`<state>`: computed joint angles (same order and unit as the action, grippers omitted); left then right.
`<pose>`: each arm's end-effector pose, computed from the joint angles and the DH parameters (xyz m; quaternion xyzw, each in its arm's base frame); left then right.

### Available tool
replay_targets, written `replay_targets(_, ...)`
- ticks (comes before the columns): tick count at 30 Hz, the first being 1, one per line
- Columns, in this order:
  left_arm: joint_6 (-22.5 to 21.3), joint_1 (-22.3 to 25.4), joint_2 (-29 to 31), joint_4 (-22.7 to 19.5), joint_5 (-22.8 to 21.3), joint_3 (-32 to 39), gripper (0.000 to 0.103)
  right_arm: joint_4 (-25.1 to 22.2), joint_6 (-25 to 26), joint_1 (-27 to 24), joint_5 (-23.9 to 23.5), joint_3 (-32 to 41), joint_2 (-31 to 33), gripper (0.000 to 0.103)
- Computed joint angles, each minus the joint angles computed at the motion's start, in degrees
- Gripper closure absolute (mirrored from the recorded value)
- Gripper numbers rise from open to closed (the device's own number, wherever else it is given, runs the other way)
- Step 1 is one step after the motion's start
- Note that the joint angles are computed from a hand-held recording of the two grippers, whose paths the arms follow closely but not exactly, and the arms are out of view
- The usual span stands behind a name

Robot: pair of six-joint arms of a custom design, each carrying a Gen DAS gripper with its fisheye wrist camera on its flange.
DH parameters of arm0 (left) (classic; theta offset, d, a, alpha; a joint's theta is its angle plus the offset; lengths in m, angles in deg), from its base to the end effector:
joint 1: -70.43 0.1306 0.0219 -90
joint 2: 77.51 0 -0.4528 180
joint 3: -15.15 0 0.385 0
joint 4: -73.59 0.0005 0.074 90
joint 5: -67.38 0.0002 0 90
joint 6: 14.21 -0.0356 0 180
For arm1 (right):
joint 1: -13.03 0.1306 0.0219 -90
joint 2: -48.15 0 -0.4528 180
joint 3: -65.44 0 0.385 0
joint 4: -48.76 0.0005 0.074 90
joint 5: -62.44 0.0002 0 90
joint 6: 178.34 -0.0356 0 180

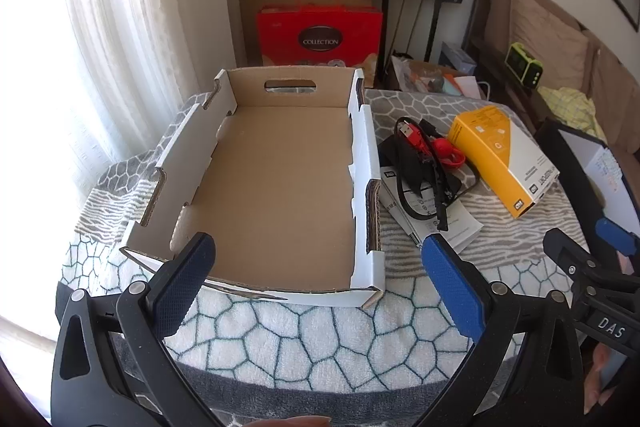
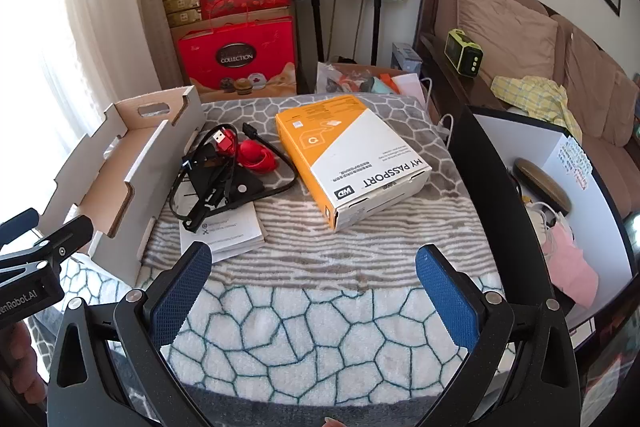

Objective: Organize objects
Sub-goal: 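Move the left gripper toward the side wall of the cardboard tray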

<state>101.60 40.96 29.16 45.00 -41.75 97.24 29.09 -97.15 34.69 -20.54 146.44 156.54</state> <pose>0.4985 -0.2689 0.3180 -0.0226 0.9368 -0.0048 0.3491 0.5417 0.2099 0.3030 -0.0817 0.9255 0.0410 0.3675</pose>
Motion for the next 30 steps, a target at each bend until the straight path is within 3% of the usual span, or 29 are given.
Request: replay_targets(30,-0.74,0.08,0.30,-0.37,-0.09,0.19,0.000,-0.68,0.83,-0.09,-0.42,0.70,-0.09,0.000)
